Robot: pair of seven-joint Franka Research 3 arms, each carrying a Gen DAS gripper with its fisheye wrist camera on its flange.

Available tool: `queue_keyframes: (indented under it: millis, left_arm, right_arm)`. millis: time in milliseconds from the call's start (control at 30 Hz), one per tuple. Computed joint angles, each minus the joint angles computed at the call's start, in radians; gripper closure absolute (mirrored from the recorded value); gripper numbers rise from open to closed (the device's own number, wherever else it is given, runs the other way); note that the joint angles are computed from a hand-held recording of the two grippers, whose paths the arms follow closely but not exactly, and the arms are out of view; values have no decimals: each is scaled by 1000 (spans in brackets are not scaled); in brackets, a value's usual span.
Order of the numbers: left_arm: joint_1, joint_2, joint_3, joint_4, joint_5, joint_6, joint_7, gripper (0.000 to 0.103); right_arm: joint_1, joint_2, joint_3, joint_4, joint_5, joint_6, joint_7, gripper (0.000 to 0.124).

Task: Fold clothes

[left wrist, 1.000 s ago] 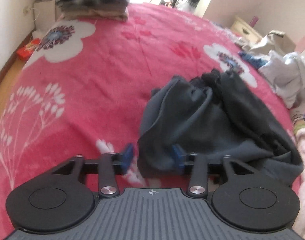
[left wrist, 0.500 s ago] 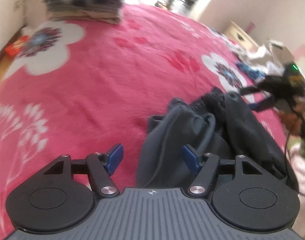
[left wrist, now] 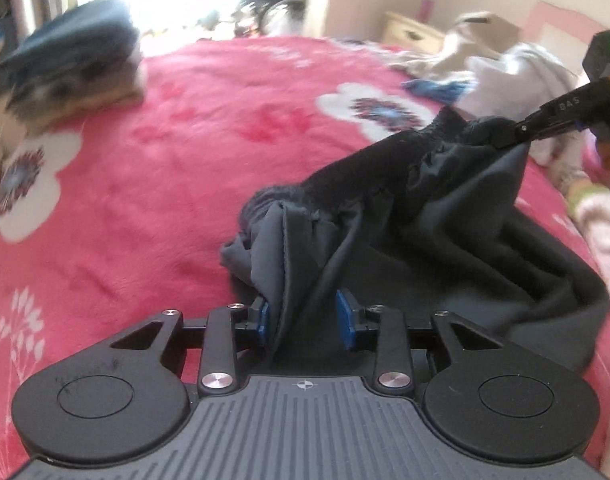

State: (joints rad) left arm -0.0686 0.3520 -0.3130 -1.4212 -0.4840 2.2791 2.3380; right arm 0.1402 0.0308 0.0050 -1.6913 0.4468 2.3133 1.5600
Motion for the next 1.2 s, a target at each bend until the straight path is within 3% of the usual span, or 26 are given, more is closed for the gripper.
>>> queue_keyframes:
  millis: [133,267,367,567,700,900,1000,1033,1100,1200]
  left_arm:
    - [13,-78,-14,-97,-58,-28,96,72]
    - [-8,-110,7,-134,-60,-81,117,70]
    - [-18,-117,23,-128,-50,-120,112,59]
    - [-18,-147,44,-135,-69,-78,120,44]
    - [-25,-90,36,-49,-74,-111,124,37]
    - [-65,93,-5,170,-6,-227,82,36]
    - [-86,179,-15,273,32,-265,8,47]
    - [-92,212,-17,321,44,-289,-30,56]
    - [-94,264,-23,399,52,-329,-96,63]
    - [-84,292,-38,442,43,-335,-153,82]
  right_arm:
    - [-8,-131,-1,-141,-193,-12,130,119]
    - [-27,-205,4,-240,-275,-22,207,119]
    - [-32,-228,9,-282,-288,-10,237,119]
    - [-43,-249,16,-333,-332,45,272,119]
    - [-44,-265,8,-377,-301,111,277,119]
    - [-40,-283,4,-419,-249,189,254,119]
    - [-35,-294,3,-442,-227,246,227,119]
    - [-35,-295,4,-447,-225,260,223,119]
    - [-34,-296,7,-458,-217,287,217,119]
    - [-33,-291,12,-476,-199,331,234,119]
